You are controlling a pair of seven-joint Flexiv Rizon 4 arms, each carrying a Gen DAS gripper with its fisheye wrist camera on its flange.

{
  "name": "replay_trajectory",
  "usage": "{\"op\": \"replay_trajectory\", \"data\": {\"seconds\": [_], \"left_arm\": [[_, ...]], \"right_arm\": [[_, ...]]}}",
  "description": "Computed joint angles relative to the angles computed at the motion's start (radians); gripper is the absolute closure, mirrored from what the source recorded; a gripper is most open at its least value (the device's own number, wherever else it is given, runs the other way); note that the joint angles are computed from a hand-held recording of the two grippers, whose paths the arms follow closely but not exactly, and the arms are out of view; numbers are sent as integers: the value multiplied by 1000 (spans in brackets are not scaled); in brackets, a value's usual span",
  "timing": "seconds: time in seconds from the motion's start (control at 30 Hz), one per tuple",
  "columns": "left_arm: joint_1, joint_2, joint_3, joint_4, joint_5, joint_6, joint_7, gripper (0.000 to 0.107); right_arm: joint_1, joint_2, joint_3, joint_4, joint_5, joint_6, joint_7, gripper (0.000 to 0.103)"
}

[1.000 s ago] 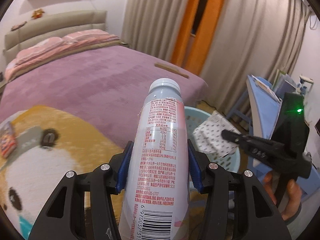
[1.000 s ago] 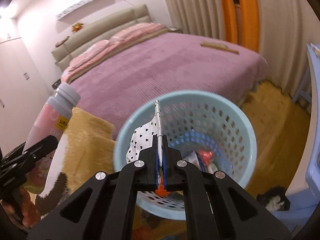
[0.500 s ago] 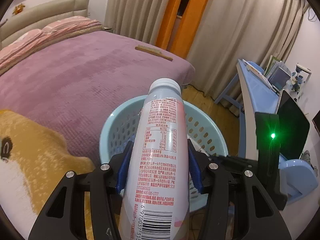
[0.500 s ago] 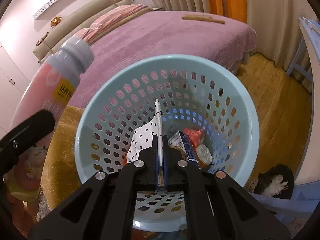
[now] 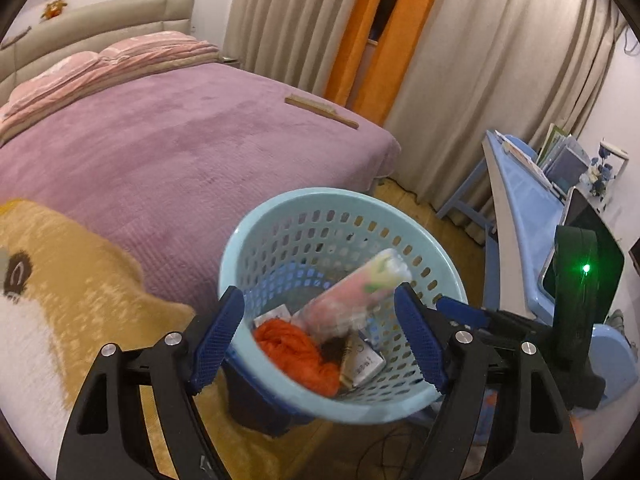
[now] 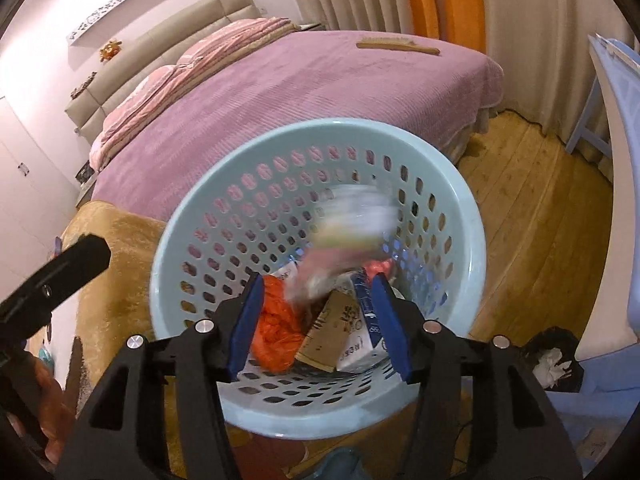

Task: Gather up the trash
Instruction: 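Carry the can and napkin over the wastebasket and open both tools to drop them, then grasp the teal packet with the left tool while the right tool grasps the red card box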

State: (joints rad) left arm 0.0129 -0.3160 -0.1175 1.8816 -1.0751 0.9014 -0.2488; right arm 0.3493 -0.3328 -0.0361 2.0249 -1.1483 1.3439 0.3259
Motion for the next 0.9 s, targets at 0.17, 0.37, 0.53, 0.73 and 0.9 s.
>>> {"op": "replay_trajectory", "data": {"seconds": [0.17, 0.37, 0.53, 0.73, 0.9], "left_arm": [[19, 48, 17, 40, -74, 5, 66, 31], [35, 113, 63, 83, -170, 1, 144, 31], [60, 138, 104, 93, -214, 8, 155, 29], [119, 137, 148, 98, -239, 44, 151, 24], [185, 104, 176, 95, -210, 96, 143, 20]], "right_arm": [[20, 10, 5, -26, -58, -9, 17, 50], [38, 14, 28, -79, -146, -27, 30, 45], [61, -6, 44, -145, -186, -32, 10, 40], [108, -75, 52, -252, -153, -15, -73, 35], [173, -138, 38, -335, -60, -16, -188, 31]]}}
